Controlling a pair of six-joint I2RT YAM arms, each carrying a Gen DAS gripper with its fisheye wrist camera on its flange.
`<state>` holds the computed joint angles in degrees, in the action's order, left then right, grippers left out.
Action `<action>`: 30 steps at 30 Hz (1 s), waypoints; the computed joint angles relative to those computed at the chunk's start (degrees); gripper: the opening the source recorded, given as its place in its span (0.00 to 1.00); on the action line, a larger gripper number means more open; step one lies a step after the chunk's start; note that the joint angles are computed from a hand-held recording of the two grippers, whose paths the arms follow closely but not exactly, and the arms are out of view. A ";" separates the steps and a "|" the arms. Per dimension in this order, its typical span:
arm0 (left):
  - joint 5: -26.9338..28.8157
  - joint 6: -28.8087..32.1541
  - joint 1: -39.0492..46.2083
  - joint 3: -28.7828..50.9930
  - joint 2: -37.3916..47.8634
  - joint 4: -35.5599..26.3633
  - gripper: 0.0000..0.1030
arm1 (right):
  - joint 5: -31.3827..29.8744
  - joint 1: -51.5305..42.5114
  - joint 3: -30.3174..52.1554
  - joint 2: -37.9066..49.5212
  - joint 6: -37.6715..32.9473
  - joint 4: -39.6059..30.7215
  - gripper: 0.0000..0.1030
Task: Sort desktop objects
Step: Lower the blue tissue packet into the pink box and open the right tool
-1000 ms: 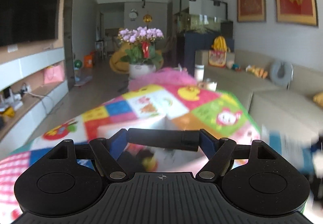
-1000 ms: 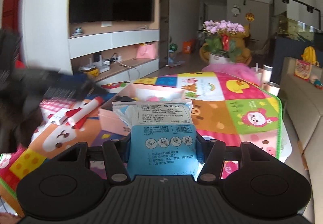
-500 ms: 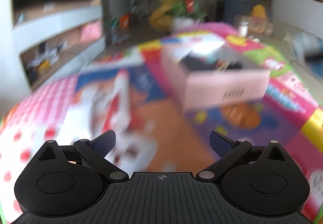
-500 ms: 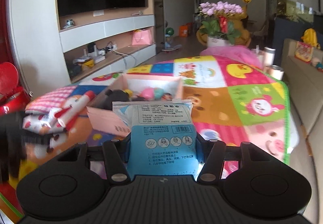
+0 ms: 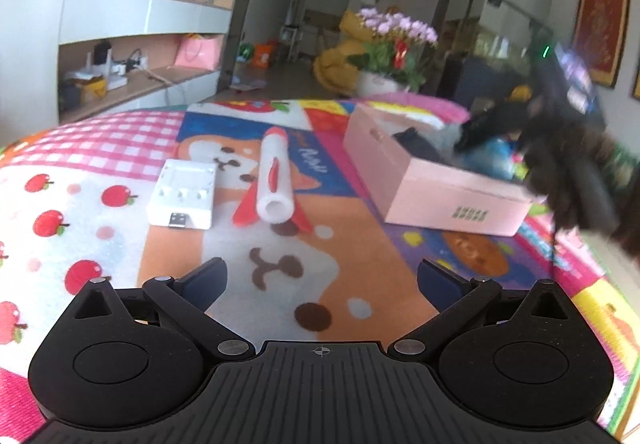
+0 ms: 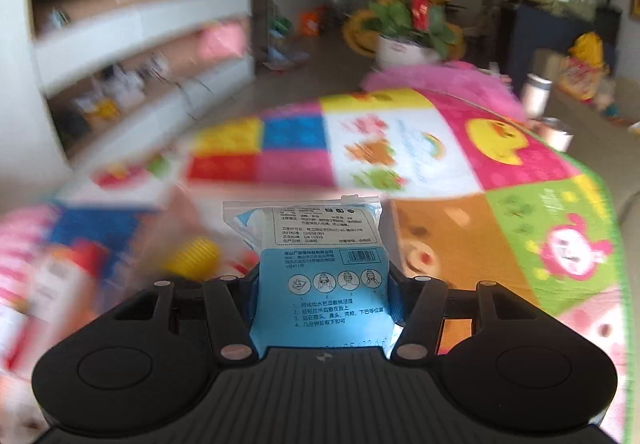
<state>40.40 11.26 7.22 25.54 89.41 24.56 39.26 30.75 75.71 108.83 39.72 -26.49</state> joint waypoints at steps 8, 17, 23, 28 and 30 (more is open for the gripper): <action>3.15 -0.80 1.39 0.36 0.96 0.12 1.00 | -4.23 3.90 -13.54 -13.01 2.73 4.93 0.81; 2.97 -1.14 1.33 0.29 1.12 0.36 1.00 | -2.29 1.07 -9.91 -7.96 -3.47 8.97 0.35; 3.40 -1.35 1.61 1.02 1.80 -0.52 1.00 | -7.62 -3.56 1.91 2.15 -6.67 3.87 0.35; 3.84 -1.44 1.82 1.34 2.17 -0.82 1.00 | -8.55 -2.90 1.23 1.14 -6.99 1.32 0.35; 3.86 -1.56 1.79 1.41 2.29 -0.76 1.00 | -10.30 -2.68 -3.66 -2.84 -6.36 4.56 0.35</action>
<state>44.26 9.70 9.01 26.94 91.70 23.81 28.95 28.07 72.05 105.99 33.36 -21.94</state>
